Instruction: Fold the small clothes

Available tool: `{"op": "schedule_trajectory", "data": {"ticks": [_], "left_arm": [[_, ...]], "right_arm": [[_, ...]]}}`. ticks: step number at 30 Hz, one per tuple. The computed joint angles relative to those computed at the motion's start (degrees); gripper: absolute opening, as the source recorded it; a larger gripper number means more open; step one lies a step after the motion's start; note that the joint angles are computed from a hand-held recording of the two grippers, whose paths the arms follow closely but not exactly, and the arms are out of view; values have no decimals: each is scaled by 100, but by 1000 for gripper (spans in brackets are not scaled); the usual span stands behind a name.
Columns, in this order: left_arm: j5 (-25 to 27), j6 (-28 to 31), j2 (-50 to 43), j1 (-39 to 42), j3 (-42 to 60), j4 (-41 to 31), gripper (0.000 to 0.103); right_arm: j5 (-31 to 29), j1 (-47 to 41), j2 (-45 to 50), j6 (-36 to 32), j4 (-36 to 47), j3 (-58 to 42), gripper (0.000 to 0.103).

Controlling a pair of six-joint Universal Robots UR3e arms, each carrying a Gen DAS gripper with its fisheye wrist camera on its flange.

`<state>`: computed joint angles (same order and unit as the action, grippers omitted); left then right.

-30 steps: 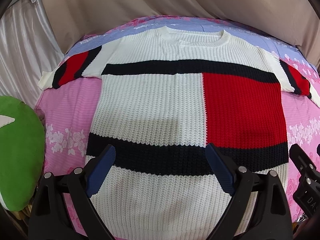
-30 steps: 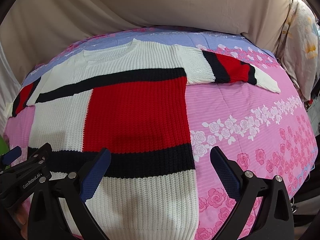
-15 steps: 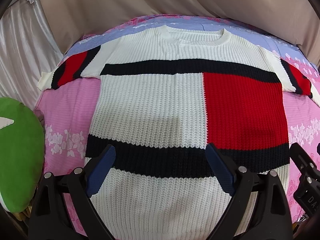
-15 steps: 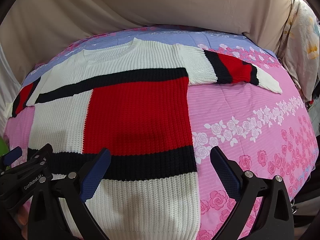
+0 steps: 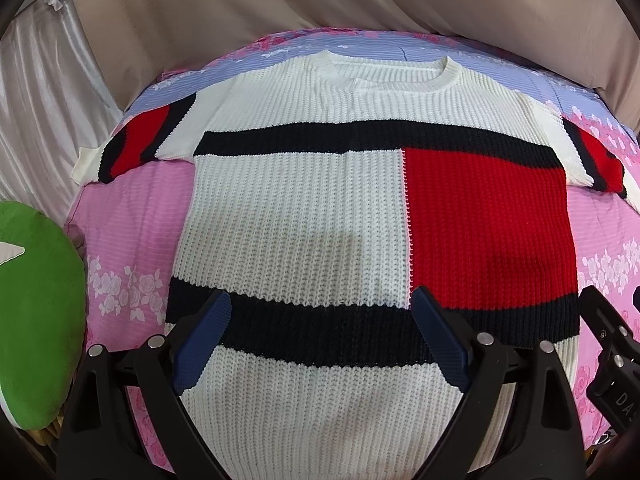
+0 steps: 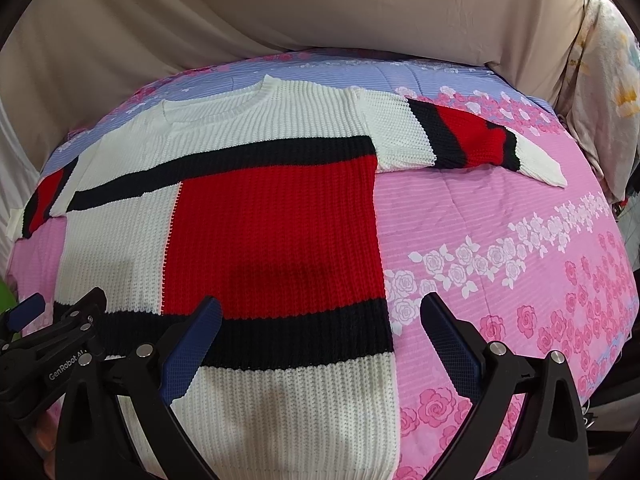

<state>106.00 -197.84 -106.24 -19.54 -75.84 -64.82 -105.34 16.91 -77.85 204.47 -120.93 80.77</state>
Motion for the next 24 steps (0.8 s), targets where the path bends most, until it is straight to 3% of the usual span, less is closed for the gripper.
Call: {"op": "schedule_trajectory", "data": {"ticks": [3, 5, 8, 11, 13, 16, 18, 20, 21, 22, 23, 24], "left_arm": [[-175, -9, -37, 106, 91, -72, 92], [-554, -48, -29, 346, 163, -148, 93], [-1065, -229, 62, 745, 83, -113, 93], [-1556, -594, 170, 1165, -139, 33, 93], [-1649, -899, 245, 1344, -345, 216, 93], [-1484, -1119, 231, 1389, -379, 251, 93], [-1290, -1213, 155, 1359, -263, 173, 93], [-1110, -1291, 92, 1290, -176, 107, 93], [-1058, -1308, 63, 1266, -140, 73, 93], [-1065, -1279, 81, 1292, -156, 62, 93], [-1057, -1263, 61, 1283, -121, 17, 93], [-1066, -1242, 67, 1286, -122, 18, 93]], "right_arm": [[314, -281, -106, -136, -158, 168, 98], [604, -715, -294, -269, -346, 434, 98], [1680, -2252, -834, -660, -799, 1141, 98], [2464, -3959, -742, -534, -1138, 1289, 98], [2859, -4954, -145, -485, -1192, 873, 97], [2699, -5478, 941, -570, -1002, -236, 88], [2784, -5741, 1610, -386, -874, -864, 87], [2948, -5904, 1985, -134, -825, -1104, 71], [3006, -5942, 2059, -10, -1097, -1015, 70], [2934, -5900, 2117, -7, -1287, -1055, 62], [3079, -5874, 2292, -137, -1115, -1336, 30], [3221, -5851, 2417, -115, -926, -1593, 9]]}}
